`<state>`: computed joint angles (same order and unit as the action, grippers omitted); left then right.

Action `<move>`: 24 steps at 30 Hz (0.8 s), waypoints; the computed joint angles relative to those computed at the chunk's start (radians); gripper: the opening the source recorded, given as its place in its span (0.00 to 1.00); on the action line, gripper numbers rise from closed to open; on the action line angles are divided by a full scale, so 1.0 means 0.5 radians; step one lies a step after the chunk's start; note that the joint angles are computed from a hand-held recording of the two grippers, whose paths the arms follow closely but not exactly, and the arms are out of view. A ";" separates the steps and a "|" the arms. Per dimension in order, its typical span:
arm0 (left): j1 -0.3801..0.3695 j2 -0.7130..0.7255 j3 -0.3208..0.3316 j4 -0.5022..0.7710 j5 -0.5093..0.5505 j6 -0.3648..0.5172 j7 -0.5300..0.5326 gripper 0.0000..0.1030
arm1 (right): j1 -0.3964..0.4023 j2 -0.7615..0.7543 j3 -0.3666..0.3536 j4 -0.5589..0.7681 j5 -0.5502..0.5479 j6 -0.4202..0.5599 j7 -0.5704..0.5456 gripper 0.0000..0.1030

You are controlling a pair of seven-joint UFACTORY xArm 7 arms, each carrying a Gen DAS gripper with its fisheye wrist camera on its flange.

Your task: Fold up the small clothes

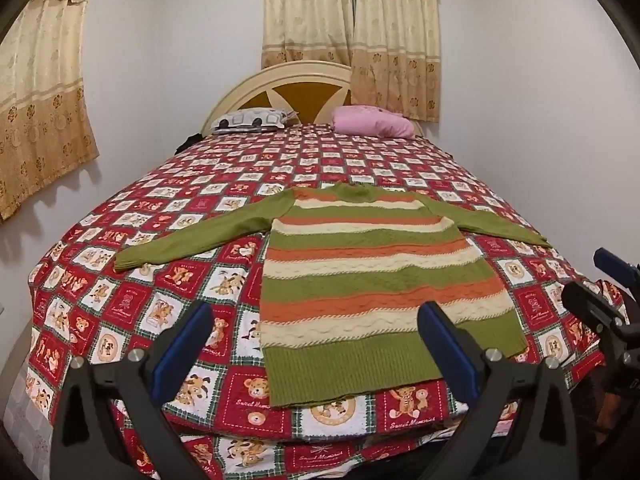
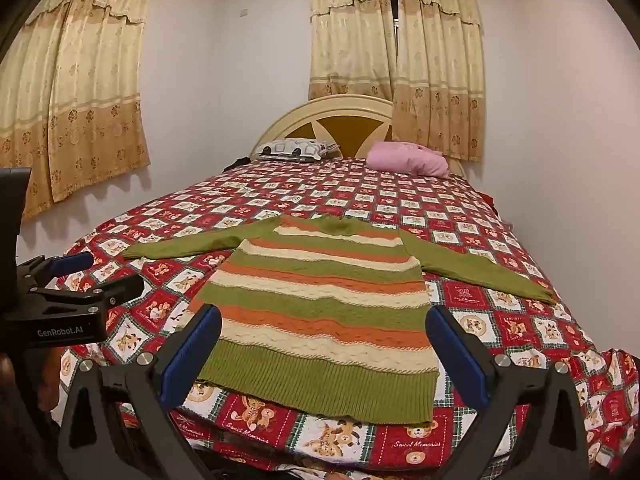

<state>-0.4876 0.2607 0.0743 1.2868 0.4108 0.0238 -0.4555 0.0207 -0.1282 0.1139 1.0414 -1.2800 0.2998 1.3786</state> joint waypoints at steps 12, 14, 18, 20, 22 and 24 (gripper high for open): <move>0.013 -0.057 0.020 -0.121 -0.014 -0.060 0.009 1.00 | 0.021 0.027 -0.004 0.005 -0.006 0.011 0.013 0.99; -0.006 -0.076 0.051 -0.157 0.004 -0.082 -0.010 1.00 | 0.023 0.026 -0.008 0.004 -0.005 0.007 0.011 0.99; -0.001 0.014 0.009 -0.005 -0.026 0.004 0.014 1.00 | 0.025 0.026 -0.012 0.004 0.003 0.004 0.001 0.99; 0.008 0.014 -0.002 -0.001 -0.031 0.005 0.027 1.00 | 0.024 0.026 -0.013 0.005 0.005 0.002 0.000 0.99; 0.014 0.015 -0.005 -0.004 -0.037 0.001 0.028 1.00 | 0.024 0.025 -0.012 0.004 0.008 0.005 -0.002 0.99; 0.016 0.014 -0.011 0.003 -0.041 0.012 0.037 1.00 | 0.024 0.024 -0.014 0.004 0.015 0.001 -0.008 0.99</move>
<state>-0.4797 0.2679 0.0686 1.2885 0.3903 0.0297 -0.4369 0.0328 -0.1162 0.1066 1.0434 -1.2727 0.3001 1.3744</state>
